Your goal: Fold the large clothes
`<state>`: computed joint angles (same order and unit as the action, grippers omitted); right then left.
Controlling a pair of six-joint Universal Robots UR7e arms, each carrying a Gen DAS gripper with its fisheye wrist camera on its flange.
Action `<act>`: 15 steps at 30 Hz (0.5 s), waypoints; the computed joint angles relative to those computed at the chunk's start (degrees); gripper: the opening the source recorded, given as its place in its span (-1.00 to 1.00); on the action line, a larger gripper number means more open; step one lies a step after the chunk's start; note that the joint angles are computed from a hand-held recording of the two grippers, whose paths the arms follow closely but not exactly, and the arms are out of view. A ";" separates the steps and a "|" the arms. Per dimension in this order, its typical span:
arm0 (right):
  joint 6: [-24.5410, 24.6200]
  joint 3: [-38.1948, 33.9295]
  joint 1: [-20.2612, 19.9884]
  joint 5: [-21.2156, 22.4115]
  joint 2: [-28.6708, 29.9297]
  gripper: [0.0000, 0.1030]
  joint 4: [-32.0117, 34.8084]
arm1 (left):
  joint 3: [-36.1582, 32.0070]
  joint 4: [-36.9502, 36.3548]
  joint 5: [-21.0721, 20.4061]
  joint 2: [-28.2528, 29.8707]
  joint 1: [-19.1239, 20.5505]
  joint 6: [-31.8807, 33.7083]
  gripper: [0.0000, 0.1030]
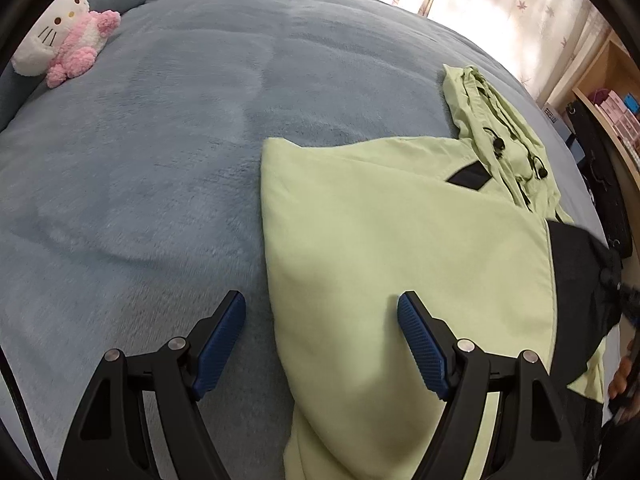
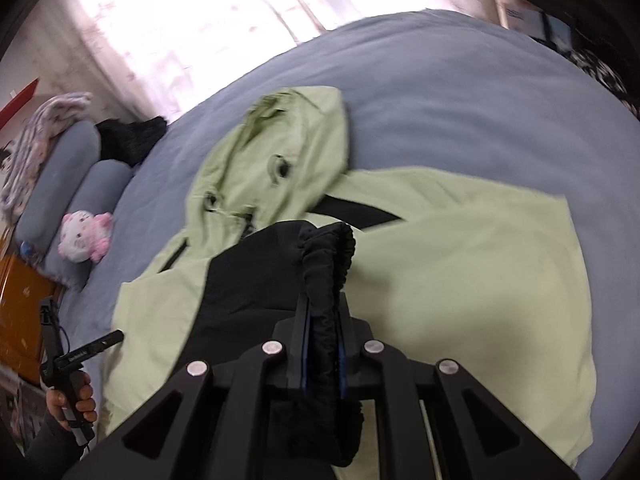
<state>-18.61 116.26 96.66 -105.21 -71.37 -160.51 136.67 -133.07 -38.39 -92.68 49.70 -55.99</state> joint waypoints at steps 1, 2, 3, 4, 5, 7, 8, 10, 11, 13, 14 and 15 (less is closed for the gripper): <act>0.51 0.81 -0.67 -0.38 -0.19 -0.82 -1.42 | -0.23 -0.79 0.15 0.59 0.37 0.41 0.50; 0.73 1.52 -1.31 -0.23 -0.64 -0.82 -2.12 | -0.41 -1.62 0.29 1.08 0.75 0.93 0.49; 1.14 2.08 -2.02 -0.03 -0.76 -0.82 -3.03 | -0.63 -2.65 0.56 1.67 1.20 1.56 0.48; 1.37 2.28 -2.63 0.34 -0.72 -0.82 -3.21 | -0.87 -3.86 0.67 2.29 1.67 2.40 0.31; 1.23 2.17 -3.25 0.82 -0.84 -0.82 -2.89 | -0.89 -6.00 0.46 2.83 2.25 3.80 -0.04; 0.82 2.14 -3.76 1.44 -0.30 -0.82 -3.62 | -1.23 -8.67 -0.05 3.58 3.19 5.62 -0.55; 0.29 2.25 -3.76 1.62 -0.14 -0.82 -4.36 | -1.32 -9.01 0.77 3.87 3.23 5.67 -0.79; -1.82 2.66 -3.49 1.65 0.64 -0.82 -7.47 | -1.43 -8.78 3.49 4.65 2.81 5.75 -0.88; -2.59 2.67 -3.41 1.23 1.15 -0.82 -8.60 | -1.38 -8.82 4.86 5.21 2.75 5.74 -0.89; -3.60 1.79 -3.01 -2.61 3.94 -0.77 -10.22 | -1.25 -9.53 6.50 6.52 3.42 6.36 -0.89; -3.35 1.34 -3.07 -3.95 4.75 -0.76 -9.60 | -1.20 -9.95 6.90 7.03 3.76 6.47 -0.89; -3.47 1.22 -2.93 -4.83 5.23 -0.76 -9.73 | -1.24 -9.61 7.45 7.29 3.67 6.24 -0.89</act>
